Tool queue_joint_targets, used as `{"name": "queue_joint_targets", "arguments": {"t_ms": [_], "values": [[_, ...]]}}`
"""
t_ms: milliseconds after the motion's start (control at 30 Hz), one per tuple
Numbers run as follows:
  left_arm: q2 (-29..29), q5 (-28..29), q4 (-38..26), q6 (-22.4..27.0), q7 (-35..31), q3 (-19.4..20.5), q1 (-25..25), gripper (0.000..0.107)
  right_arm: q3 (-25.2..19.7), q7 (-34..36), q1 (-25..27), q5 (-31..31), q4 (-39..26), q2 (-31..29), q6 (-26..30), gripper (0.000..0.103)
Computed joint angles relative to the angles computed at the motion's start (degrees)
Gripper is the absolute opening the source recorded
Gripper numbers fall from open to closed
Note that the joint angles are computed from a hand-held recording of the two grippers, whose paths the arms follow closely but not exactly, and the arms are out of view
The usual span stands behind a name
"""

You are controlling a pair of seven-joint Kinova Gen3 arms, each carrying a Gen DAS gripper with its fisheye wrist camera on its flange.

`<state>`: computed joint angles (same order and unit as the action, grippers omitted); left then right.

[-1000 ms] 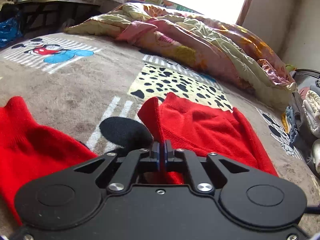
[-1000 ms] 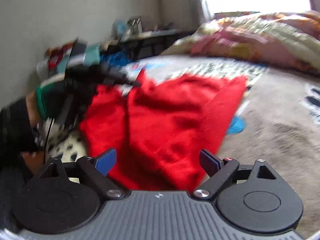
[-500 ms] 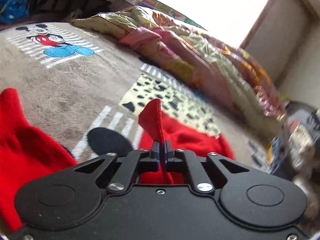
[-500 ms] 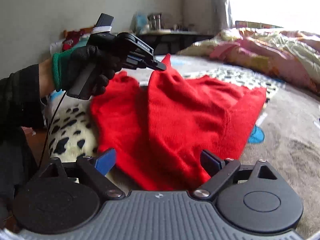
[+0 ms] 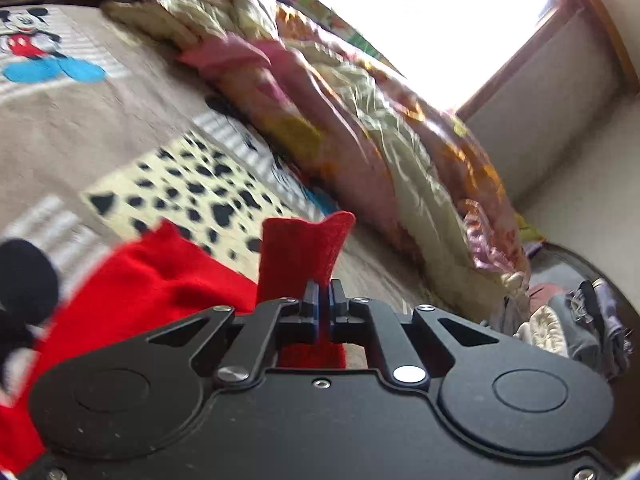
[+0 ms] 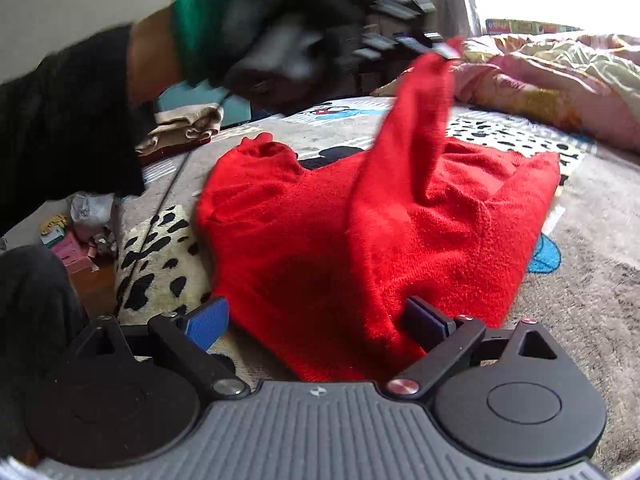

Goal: Fold clothes

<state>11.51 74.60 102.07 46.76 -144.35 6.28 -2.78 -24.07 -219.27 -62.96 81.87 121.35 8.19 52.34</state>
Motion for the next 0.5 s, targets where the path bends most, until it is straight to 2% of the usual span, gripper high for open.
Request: {"name": "queue_joint_targets", "arguments": {"t_ms": [133,233,500], "values": [[1.28,-6.53,-1.97,-7.72,4.83,2.29,5.79,0.004,-0.07,1.32,0.65,-0.57,0.11,-1.22,-2.54,0.095],[1.86,-10.35,-1.48,-13.91,4.90,4.08,8.57,0.004,-0.29,1.36,1.33,-0.24,0.91,-2.33,-4.59,0.095],[2.46,-12.70,1.36,-23.17,4.00,8.20,9.94,0.004,-0.92,2.21,2.84,-0.99,1.89,-4.27,-7.38,0.095]]}}
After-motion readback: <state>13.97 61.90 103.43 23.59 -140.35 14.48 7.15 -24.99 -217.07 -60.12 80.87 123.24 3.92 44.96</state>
